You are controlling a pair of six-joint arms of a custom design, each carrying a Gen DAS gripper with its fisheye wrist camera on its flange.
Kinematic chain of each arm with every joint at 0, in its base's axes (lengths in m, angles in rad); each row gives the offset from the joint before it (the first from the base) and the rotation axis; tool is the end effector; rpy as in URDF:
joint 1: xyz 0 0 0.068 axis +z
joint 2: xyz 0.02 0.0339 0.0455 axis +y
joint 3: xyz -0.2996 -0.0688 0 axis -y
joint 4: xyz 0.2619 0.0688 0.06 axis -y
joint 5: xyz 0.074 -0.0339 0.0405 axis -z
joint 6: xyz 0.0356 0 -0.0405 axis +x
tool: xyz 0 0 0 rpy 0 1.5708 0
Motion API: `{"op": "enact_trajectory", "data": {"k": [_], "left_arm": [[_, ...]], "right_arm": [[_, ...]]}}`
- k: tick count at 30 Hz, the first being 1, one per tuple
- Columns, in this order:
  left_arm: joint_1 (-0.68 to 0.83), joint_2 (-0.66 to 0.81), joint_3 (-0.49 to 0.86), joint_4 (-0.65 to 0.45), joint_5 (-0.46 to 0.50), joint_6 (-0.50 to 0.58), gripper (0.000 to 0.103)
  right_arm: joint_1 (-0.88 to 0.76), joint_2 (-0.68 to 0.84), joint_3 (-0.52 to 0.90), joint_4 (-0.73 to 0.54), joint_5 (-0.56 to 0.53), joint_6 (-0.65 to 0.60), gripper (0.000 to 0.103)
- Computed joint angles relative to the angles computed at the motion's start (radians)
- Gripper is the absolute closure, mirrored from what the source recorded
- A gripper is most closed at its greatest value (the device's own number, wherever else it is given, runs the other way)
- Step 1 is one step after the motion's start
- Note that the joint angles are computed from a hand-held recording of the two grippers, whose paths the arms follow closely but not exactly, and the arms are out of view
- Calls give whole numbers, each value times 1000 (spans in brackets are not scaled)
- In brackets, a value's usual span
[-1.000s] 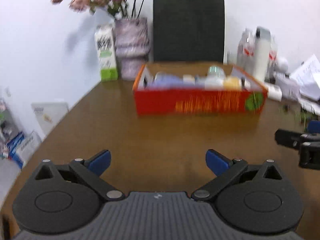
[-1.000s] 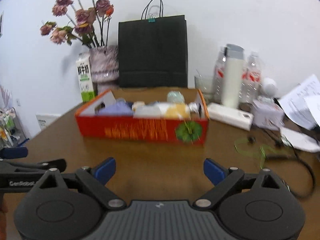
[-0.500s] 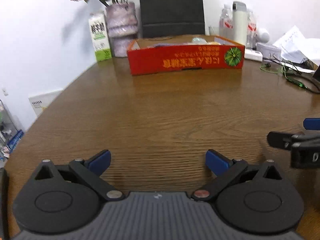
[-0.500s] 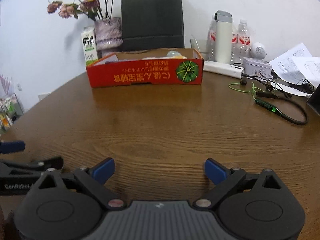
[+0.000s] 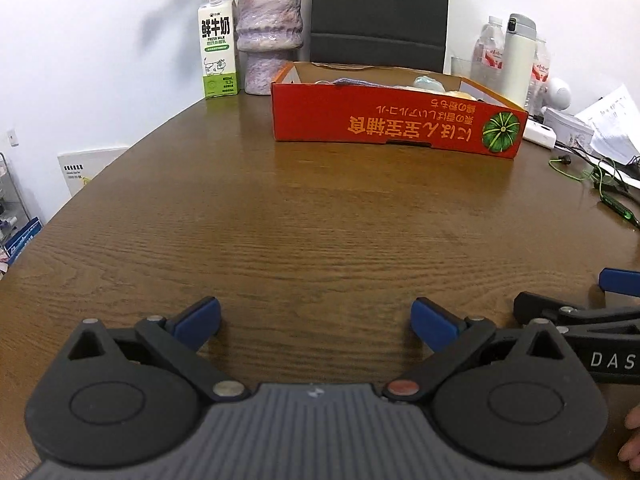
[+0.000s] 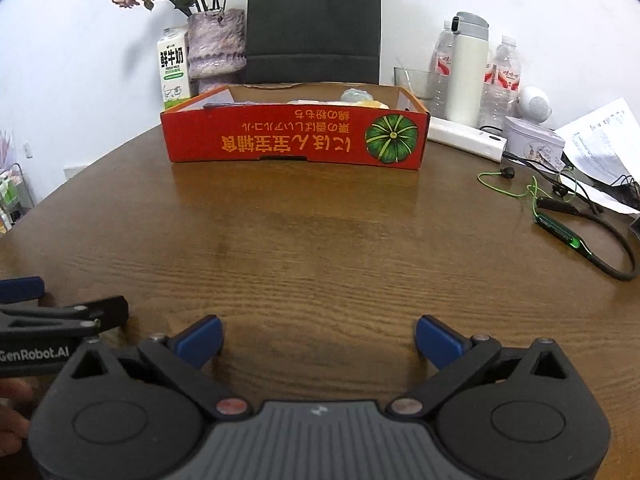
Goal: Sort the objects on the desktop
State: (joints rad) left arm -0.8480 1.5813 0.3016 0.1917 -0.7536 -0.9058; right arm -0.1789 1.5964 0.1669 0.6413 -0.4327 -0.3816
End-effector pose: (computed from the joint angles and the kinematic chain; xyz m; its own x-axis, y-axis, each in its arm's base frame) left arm 0.1520 -0.1355 0.0909 -0.6265 -0.1572 -0.7634 -0.2532 0.9674 0.0086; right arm 0.1984 -0.0207 0.0868 -0.5994 -0.2352 -0.7651 -0.3800 0.9249 0.0134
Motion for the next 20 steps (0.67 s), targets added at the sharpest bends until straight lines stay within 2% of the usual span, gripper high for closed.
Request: {"op": "enact_trajectory", "data": {"k": [7, 20], "left_arm": [[30, 13, 4, 30, 12, 34, 0], [37, 20, 7, 40, 16, 41, 0]], "right_arm": [[27, 32, 27, 18, 34, 34, 0], [16, 34, 29, 13, 22, 21, 0]]}}
